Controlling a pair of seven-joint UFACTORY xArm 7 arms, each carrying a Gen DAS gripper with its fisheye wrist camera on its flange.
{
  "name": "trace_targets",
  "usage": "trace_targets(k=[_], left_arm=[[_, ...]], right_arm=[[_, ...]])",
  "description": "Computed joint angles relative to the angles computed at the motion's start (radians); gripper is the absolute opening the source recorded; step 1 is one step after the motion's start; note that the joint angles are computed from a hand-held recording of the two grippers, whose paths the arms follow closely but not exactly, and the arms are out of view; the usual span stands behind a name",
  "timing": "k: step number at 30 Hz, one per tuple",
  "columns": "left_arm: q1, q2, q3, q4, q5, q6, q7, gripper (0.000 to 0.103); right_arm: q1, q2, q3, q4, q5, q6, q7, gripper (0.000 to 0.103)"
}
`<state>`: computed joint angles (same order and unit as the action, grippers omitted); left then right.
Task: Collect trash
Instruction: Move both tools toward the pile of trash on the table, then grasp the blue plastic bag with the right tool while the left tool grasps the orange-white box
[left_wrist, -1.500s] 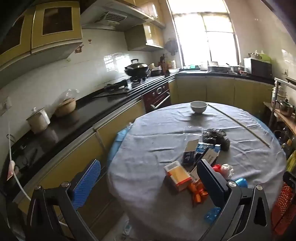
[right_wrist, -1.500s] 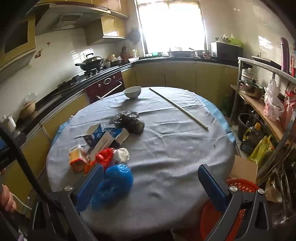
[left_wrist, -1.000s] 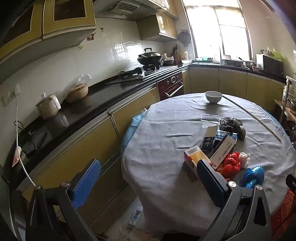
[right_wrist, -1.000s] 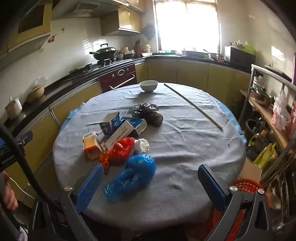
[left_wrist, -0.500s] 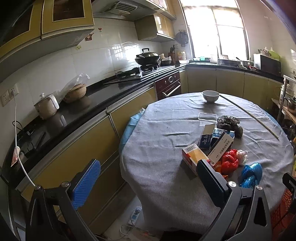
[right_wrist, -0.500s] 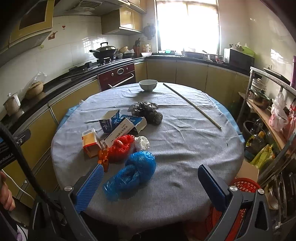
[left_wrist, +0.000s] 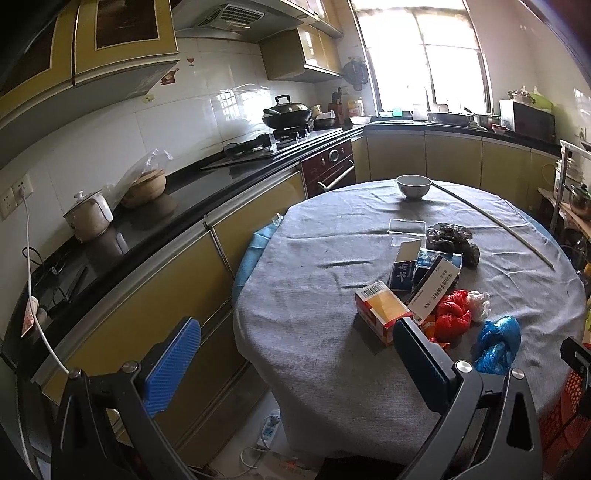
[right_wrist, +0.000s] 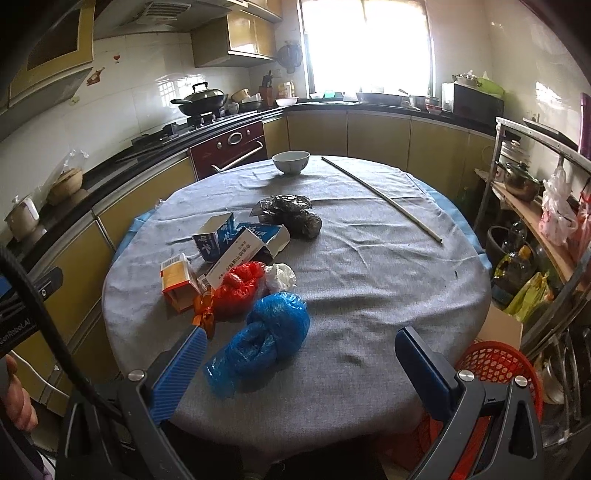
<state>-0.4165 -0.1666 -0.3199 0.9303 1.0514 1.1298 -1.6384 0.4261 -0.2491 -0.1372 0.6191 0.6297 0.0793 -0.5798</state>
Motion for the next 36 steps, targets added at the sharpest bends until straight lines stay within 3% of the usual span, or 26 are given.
trace_targets(k=[14,23,28,31,36], left_arm=[[-0.004,0.009,0.005,-0.003,-0.003,-0.016,-0.007,0.103],[0.0,0.007,0.01,-0.015,-0.005,-0.035,-0.014,0.103],[0.029,-0.015,0.04,-0.063,-0.021,-0.155,-0.015,0.103],[0.066,-0.028,0.068,-0.104,-0.04,-0.276,-0.01,0.103],[0.131,0.01,0.098,-0.12,-0.057,-0.428,0.019,0.103]], right_arm=[[0.029,0.0,-0.017,-0.005,0.062,0.003,-0.05,0.103],[0.031,0.008,-0.014,0.009,0.158,0.036,-0.126,0.103],[0.011,0.025,-0.001,0.028,0.225,0.078,-0.173,0.103],[-0.01,0.058,0.012,0.06,0.28,0.121,-0.206,0.103],[-0.075,0.183,0.033,0.169,0.347,0.262,-0.212,0.103]])
